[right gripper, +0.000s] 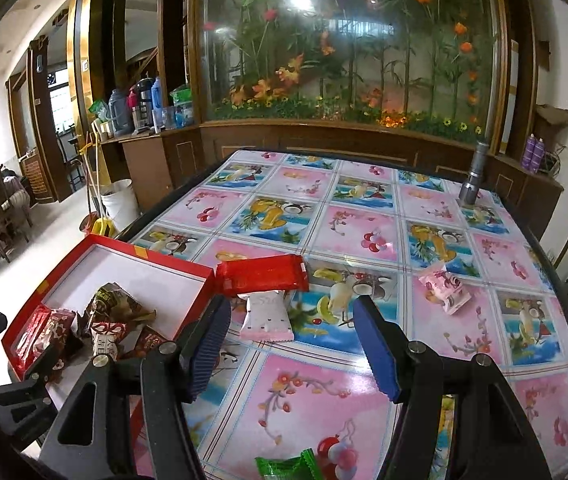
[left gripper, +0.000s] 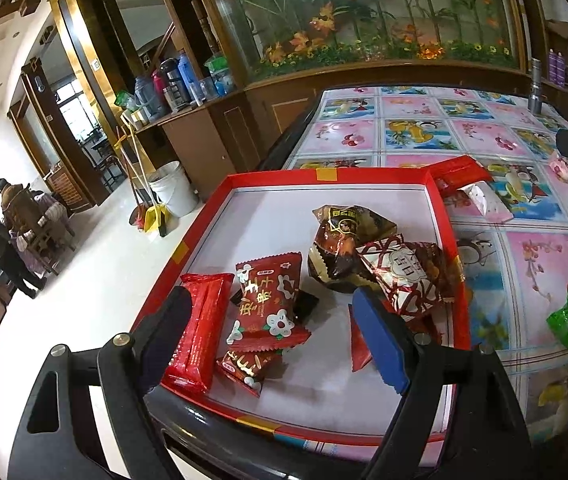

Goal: Organize snacks
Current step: 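Withdraw the left tool from the tray while the right tool moves toward the green packet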

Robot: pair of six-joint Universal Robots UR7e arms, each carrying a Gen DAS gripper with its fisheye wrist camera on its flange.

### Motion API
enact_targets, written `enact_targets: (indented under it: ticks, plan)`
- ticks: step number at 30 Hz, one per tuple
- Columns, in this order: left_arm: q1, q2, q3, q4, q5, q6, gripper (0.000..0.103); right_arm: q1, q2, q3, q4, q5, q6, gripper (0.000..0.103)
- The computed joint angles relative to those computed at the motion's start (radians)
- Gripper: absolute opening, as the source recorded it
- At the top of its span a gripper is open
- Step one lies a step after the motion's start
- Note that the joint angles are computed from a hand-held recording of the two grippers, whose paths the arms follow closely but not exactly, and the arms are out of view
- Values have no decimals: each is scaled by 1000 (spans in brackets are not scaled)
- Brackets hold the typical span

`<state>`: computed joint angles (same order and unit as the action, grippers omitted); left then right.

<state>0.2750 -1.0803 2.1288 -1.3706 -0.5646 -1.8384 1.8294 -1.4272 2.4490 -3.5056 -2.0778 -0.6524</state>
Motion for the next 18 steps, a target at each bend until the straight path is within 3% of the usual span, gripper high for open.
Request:
enact_targets:
  ticks: [18]
  plan:
    - [3, 4, 4, -26, -9, 20, 83, 15, 22, 6, -49, -18, -23, 66]
